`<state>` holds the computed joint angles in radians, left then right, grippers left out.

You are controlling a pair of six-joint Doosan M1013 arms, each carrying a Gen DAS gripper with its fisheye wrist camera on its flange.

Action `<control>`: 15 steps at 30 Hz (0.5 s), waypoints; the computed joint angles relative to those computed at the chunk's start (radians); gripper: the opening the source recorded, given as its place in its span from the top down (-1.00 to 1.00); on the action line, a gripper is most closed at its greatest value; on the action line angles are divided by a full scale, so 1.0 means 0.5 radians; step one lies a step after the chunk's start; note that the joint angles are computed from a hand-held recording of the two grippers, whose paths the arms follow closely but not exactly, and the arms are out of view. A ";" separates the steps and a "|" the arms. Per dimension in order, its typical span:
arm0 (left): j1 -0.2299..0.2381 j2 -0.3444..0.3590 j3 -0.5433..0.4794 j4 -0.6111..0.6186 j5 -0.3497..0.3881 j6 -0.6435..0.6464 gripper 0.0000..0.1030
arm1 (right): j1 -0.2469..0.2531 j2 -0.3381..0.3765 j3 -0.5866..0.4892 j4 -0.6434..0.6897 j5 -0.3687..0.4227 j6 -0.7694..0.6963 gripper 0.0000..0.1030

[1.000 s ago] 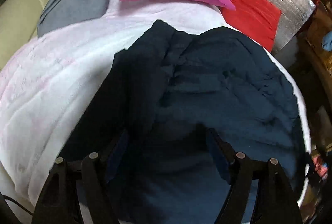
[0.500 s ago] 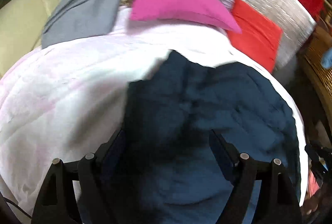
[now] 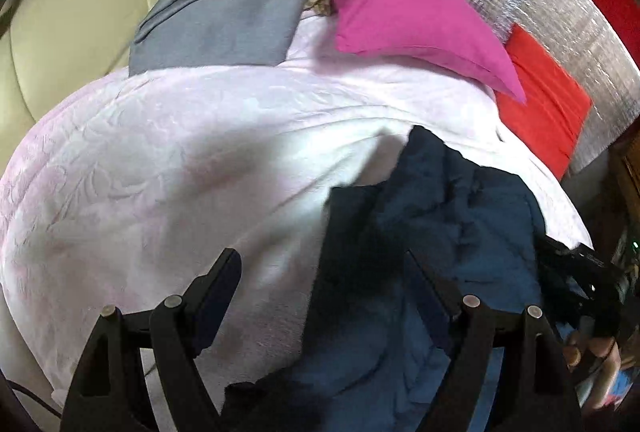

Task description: Fold large clothes

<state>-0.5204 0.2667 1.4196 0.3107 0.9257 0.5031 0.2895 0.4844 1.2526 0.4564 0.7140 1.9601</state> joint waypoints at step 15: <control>-0.009 0.019 -0.029 -0.014 0.023 0.005 -0.61 | 0.164 0.106 -0.215 -0.056 -0.021 -0.216 0.13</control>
<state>-0.5249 0.2762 1.4053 0.3037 0.9373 0.5055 0.3713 0.5374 1.1453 0.4285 0.7033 1.8522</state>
